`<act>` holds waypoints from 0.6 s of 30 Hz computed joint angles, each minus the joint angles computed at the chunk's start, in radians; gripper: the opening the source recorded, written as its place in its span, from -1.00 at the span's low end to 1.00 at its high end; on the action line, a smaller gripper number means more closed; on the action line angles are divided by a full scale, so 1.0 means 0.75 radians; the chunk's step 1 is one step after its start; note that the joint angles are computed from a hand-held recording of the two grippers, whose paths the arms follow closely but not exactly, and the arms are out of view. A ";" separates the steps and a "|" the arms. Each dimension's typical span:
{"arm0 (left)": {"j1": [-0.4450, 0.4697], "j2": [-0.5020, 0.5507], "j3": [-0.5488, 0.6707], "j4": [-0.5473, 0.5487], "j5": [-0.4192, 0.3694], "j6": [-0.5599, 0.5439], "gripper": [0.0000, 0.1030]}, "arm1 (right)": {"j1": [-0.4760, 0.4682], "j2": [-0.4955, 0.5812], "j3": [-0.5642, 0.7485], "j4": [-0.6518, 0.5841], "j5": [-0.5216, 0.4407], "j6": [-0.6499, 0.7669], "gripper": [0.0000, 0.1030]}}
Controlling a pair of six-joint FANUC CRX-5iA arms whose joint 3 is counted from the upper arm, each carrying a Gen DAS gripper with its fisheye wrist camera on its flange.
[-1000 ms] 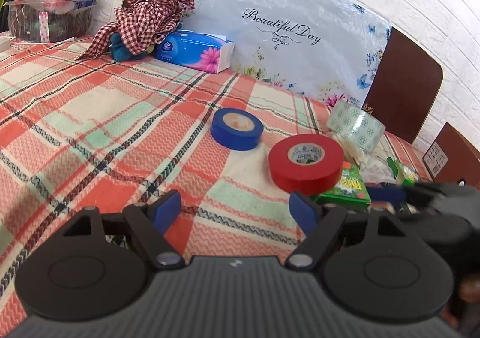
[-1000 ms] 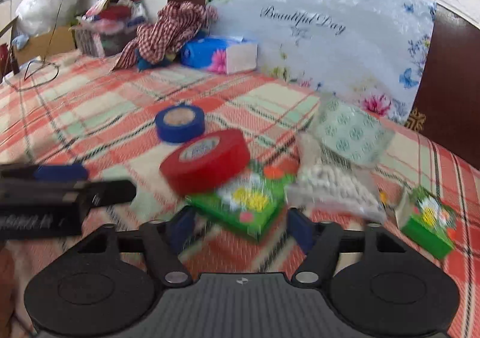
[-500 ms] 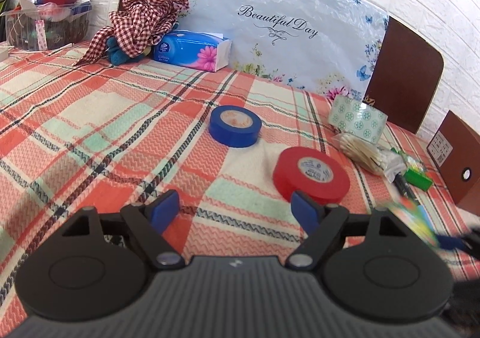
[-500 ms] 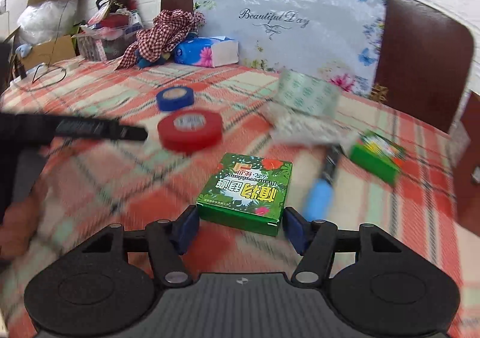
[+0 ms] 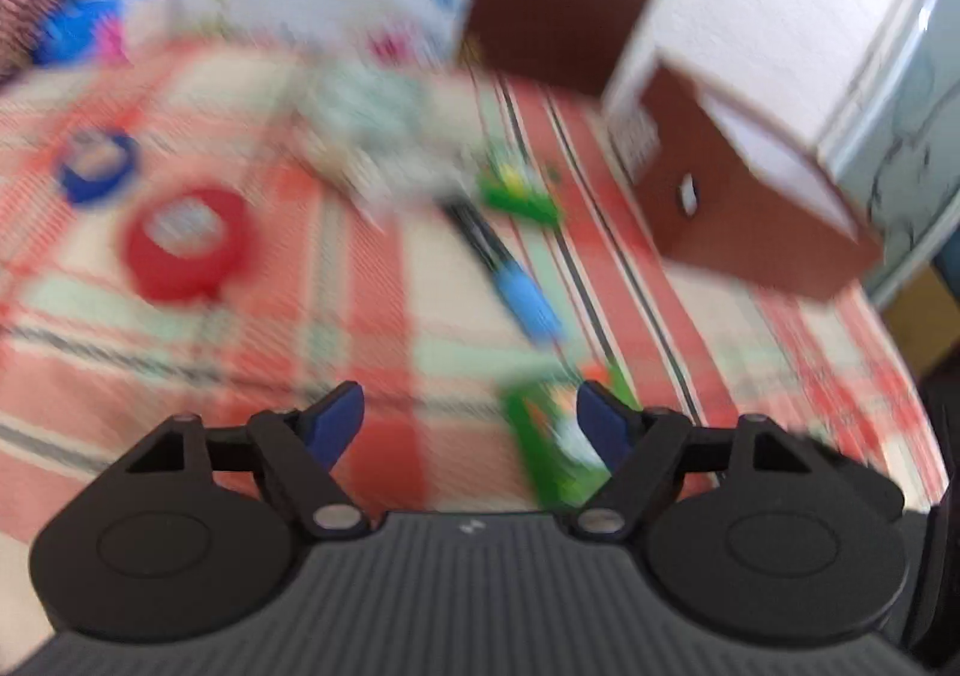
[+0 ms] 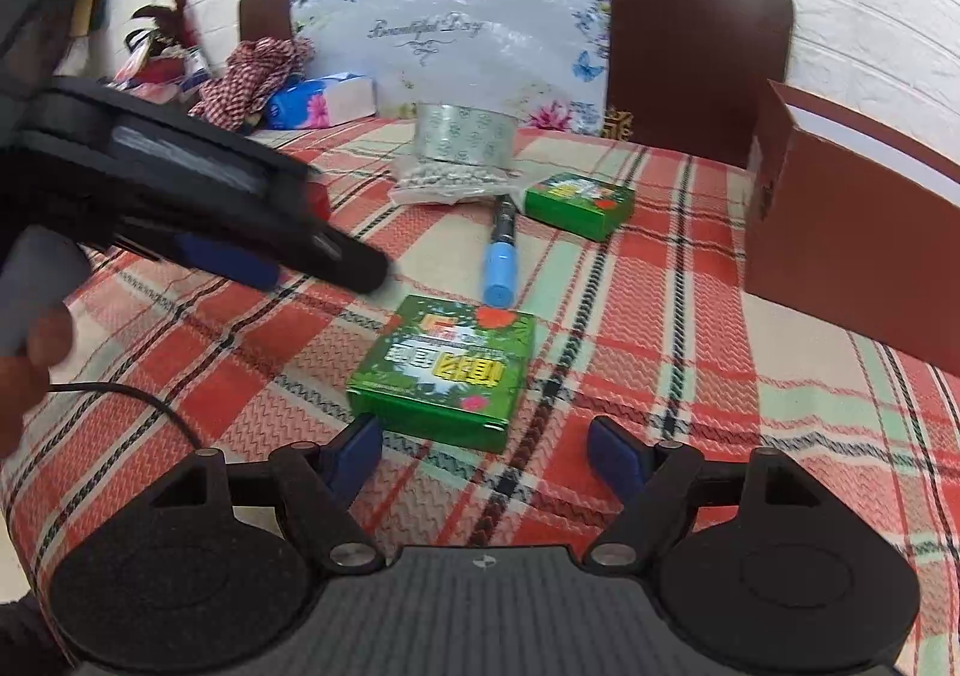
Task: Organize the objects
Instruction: 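Reach the left gripper to the small green printed box and grasp it, then carry the green box into the brown box and open the left gripper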
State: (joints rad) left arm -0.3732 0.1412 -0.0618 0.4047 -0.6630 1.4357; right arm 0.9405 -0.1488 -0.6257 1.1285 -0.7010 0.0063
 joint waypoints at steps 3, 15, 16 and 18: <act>-0.051 0.040 0.054 -0.098 -0.014 0.053 0.25 | -0.022 0.022 0.015 -0.002 0.052 0.054 0.35; -0.182 0.183 0.444 -0.157 -0.023 -0.034 -0.08 | -0.253 -0.069 -0.126 0.734 -0.030 -0.495 -0.07; -0.200 0.222 0.506 -0.157 -0.012 -0.055 -0.08 | -0.295 -0.074 -0.123 0.777 -0.040 -0.515 -0.07; -0.232 0.326 0.674 -0.168 -0.030 -0.072 -0.08 | -0.396 -0.085 -0.118 0.859 -0.027 -0.554 -0.07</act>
State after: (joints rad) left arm -0.5469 0.3857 0.4434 0.2786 -0.6853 1.3816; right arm 0.6436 -0.2126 -0.7140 1.7731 -0.7212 -0.4094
